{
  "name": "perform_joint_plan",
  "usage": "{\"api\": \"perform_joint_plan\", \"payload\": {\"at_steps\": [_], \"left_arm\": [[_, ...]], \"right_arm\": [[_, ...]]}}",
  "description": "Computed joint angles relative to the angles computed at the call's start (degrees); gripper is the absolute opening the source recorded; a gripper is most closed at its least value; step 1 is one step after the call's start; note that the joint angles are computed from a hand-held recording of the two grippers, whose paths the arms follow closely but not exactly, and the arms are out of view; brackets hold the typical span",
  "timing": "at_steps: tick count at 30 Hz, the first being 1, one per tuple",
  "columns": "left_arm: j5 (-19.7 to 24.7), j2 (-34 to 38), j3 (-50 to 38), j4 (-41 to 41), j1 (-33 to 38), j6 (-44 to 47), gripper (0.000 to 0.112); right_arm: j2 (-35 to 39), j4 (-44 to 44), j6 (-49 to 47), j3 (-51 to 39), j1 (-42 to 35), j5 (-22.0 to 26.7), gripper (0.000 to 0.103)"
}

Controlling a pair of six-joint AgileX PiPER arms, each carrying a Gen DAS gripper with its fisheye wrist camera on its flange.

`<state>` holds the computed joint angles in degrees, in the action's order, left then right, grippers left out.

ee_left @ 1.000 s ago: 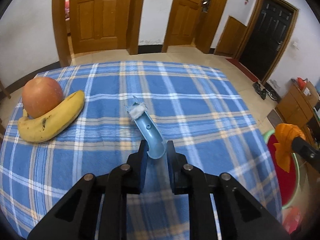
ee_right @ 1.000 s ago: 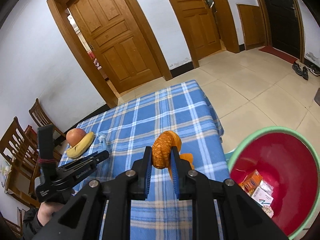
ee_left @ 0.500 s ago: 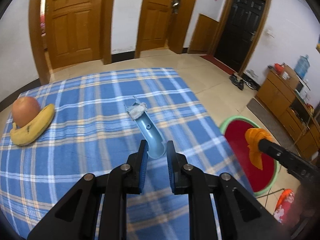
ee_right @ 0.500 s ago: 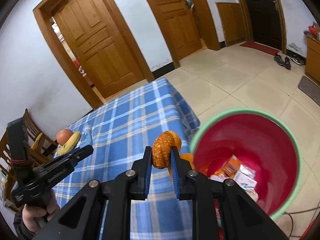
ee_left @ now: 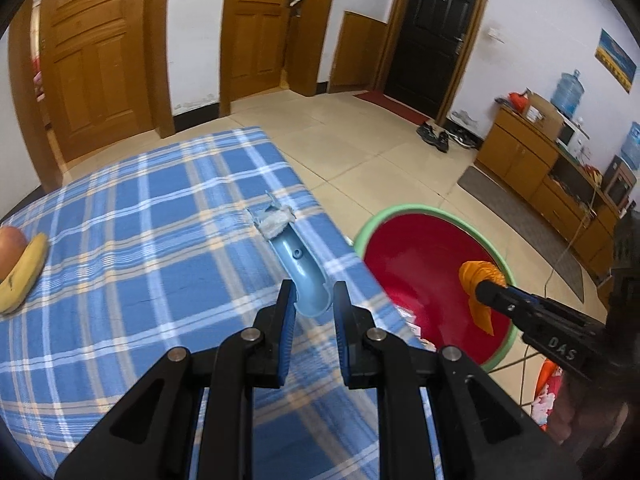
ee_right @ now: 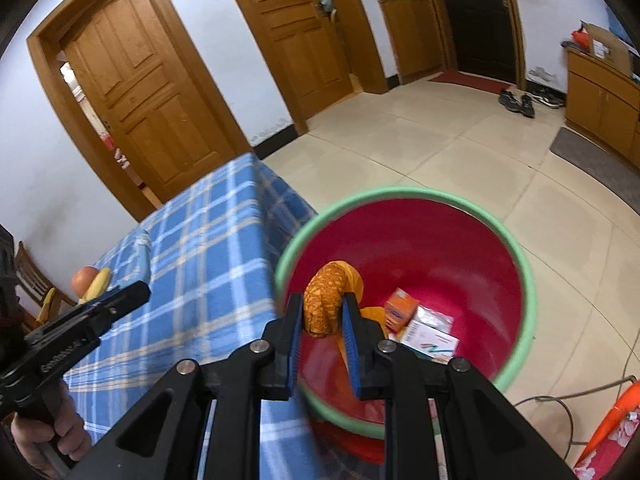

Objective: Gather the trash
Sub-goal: 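Carry the mesh bag and scoop over the red bucket and open both tools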

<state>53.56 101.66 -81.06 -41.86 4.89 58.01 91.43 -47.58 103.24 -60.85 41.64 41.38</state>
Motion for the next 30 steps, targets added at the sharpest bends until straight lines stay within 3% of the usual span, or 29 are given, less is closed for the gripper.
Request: {"api": "perform_joint_plan", "payload": {"at_steps": [9, 14, 30], "left_arm": [[-1.7, -1.3, 2.5, 1.0, -4.1, -0.1, 0.018], [-2.7, -1.6, 3.6, 1.6, -6.0, -0.4, 0.018], [-4.8, -1.1, 5.5, 2.2, -11.9, -0.8, 0.018]], "right_arm": [[-1.7, 0.3, 2.4, 5.3, -1.9, -1.7, 0.025], [-2.7, 0.2, 3.6, 6.9, -2.1, -1.7, 0.037], [-6.2, -2.2, 10.2, 12.6, -1.1, -1.8, 0.047]]}}
